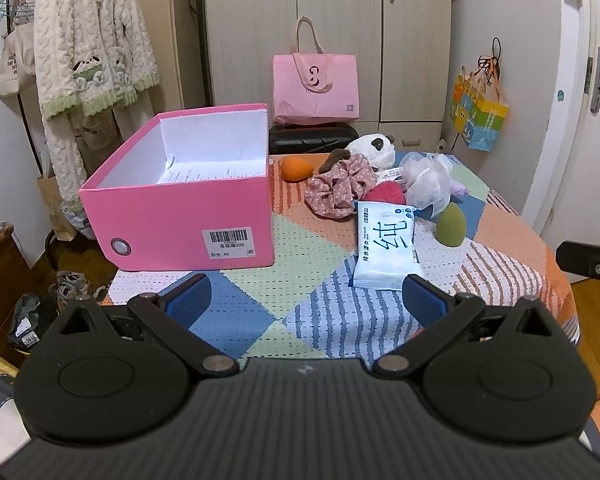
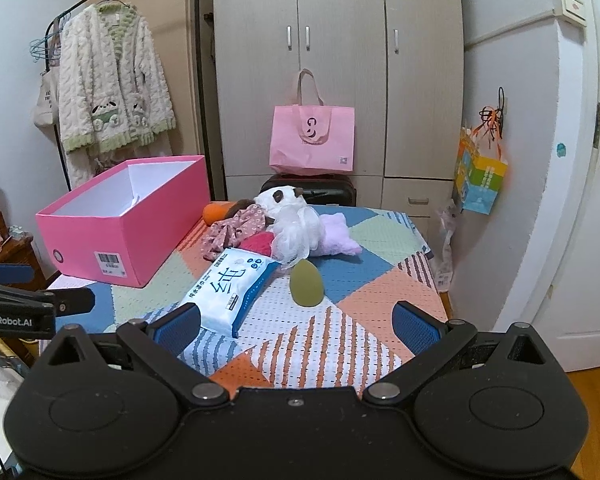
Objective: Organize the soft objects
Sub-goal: 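Reach the left gripper toward the white wet-wipes pack, then close the left gripper on the white wet-wipes pack and lift it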
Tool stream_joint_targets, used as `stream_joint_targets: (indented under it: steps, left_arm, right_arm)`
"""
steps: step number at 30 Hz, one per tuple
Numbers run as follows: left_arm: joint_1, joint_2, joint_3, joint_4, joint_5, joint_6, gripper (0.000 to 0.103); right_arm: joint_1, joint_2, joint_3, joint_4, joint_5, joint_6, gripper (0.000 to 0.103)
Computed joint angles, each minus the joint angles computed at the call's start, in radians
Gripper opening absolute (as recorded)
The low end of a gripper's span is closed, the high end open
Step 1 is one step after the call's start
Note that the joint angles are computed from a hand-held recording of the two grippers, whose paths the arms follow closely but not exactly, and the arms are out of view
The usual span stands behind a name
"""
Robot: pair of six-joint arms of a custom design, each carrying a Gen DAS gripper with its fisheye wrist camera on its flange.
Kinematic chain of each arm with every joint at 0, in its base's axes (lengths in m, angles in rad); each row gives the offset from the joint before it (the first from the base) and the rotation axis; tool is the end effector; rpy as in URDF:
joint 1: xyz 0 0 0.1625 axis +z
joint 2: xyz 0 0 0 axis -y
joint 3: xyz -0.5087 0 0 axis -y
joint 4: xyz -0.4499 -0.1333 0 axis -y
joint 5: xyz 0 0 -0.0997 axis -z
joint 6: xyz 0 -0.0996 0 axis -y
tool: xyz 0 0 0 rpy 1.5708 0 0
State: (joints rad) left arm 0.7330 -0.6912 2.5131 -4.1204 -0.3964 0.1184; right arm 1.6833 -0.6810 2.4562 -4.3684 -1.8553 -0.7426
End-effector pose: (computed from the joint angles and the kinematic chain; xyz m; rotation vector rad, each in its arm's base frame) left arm -0.1319 -0.4217 0.0886 0.4669 1.9952 -1.1733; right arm 0.1538 -0.4229 0.0775 0.7956 -2.1974 1.1390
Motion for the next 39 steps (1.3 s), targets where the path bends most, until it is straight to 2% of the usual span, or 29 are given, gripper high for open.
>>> stream_joint_targets:
  steps: [8,14,17,19,22,25,32,34,36,39]
  left_arm:
    - [0.007,-0.026,0.006,0.121,0.017,-0.055,0.103]
    - [0.001,-0.038,0.007,0.093,-0.002,-0.037,0.103]
    - [0.003,-0.036,0.005,-0.052,-0.074,0.084,0.103]
    - [0.007,-0.05,0.0,-0.075,-0.116,0.138,0.103]
    - [0.03,-0.072,-0.018,-0.078,-0.182,0.193,0.103]
    - [0.061,-0.097,-0.039,-0.014,-0.233,0.191,0.101]
    - [0.151,-0.115,-0.096,0.148,-0.382,0.15,0.1]
    - [0.178,-0.114,-0.116,0.193,-0.431,0.147,0.098]
    - [0.203,-0.112,-0.137,0.241,-0.473,0.144,0.092]
    - [0.249,-0.119,-0.173,0.336,-0.553,0.112,0.09]
  right_arm:
    - [0.01,0.005,0.007,-0.006,-0.007,-0.016,0.103]
    - [0.008,-0.014,0.028,-0.003,0.053,-0.035,0.103]
    - [-0.004,-0.022,0.022,0.027,0.095,-0.053,0.103]
    - [-0.025,-0.017,0.018,0.036,0.144,-0.064,0.103]
    - [-0.069,-0.032,0.012,0.098,0.238,-0.089,0.103]
    - [-0.09,-0.036,-0.007,0.15,0.273,-0.125,0.103]
    - [-0.096,0.004,-0.084,0.257,0.264,-0.214,0.102]
    - [-0.088,0.012,-0.108,0.306,0.236,-0.246,0.102]
    - [-0.08,0.025,-0.127,0.334,0.211,-0.272,0.102]
    - [-0.082,0.033,-0.158,0.394,0.206,-0.275,0.102]
